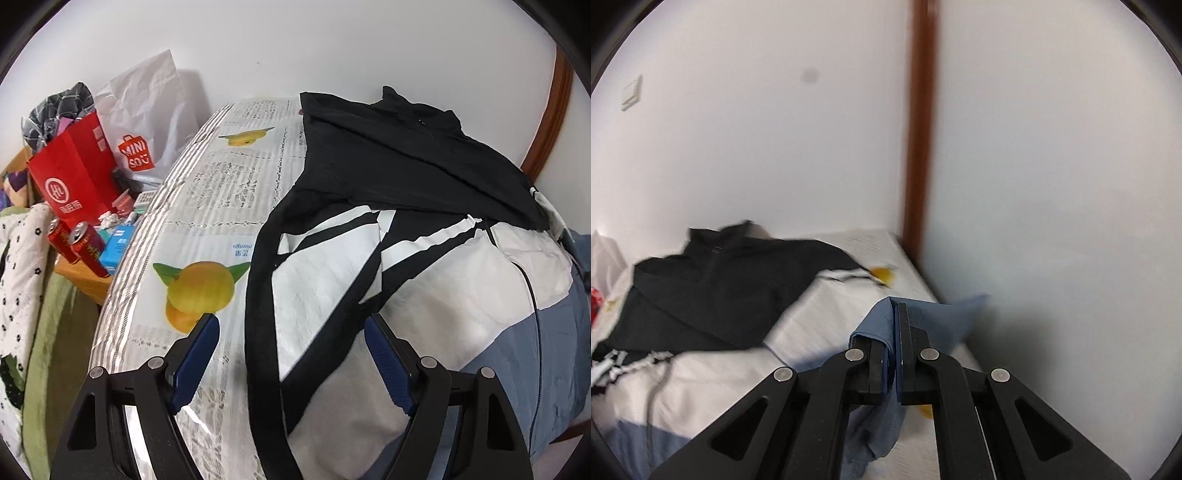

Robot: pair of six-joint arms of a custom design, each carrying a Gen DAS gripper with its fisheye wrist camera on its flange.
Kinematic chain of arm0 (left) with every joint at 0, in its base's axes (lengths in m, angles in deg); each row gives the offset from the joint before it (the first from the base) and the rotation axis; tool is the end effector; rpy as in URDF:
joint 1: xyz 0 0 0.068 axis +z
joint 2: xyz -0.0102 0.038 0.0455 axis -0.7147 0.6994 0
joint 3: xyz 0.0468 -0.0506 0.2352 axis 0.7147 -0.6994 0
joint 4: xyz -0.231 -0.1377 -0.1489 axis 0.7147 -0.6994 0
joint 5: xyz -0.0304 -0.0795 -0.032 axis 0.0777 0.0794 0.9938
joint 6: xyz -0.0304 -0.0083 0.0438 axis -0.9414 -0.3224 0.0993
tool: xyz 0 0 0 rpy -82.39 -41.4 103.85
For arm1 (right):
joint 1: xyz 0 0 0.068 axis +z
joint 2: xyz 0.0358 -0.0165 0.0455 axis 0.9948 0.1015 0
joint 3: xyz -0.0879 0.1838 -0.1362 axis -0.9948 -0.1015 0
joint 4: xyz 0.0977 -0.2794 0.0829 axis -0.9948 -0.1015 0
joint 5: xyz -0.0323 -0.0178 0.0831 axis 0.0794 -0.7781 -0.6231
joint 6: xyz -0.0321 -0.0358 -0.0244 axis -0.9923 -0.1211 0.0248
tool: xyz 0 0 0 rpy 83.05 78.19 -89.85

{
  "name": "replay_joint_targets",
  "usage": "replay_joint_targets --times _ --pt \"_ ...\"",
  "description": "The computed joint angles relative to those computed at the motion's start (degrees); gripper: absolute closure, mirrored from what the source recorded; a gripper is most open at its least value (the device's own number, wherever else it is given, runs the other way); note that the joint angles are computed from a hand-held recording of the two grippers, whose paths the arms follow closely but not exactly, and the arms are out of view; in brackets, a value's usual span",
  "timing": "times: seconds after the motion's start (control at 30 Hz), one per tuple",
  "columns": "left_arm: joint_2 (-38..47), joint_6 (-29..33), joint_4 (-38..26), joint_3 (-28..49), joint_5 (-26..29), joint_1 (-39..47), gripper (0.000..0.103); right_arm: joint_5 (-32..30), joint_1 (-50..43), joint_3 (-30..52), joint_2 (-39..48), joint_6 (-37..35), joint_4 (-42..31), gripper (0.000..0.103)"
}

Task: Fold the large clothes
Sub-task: 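Lift the blue sleeve and lay it across the jacket body with the right gripper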

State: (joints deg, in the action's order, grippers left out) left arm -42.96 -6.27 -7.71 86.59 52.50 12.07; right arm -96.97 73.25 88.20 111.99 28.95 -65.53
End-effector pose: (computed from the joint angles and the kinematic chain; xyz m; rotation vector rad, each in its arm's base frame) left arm 0.1111 0.1464 0.0818 -0.2747 2.5039 0.0414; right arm 0.3433 -0.0607 0.2350 -0.0804 2.2213 -0.0369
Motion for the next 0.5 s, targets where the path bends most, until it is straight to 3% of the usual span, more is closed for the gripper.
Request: replay_joint_targets --times 0.3,0.5 --pt "17.5 0.9 7.1 5.8 3.3 -0.1 0.024 6.5 21.2 8.3 8.1 5.4 2.3 0.1" --pt "21.5 3.2 6.4 7.4 5.6 2.1 0.024 9.5 35.1 15.5 17.5 4.9 4.3 0.1"
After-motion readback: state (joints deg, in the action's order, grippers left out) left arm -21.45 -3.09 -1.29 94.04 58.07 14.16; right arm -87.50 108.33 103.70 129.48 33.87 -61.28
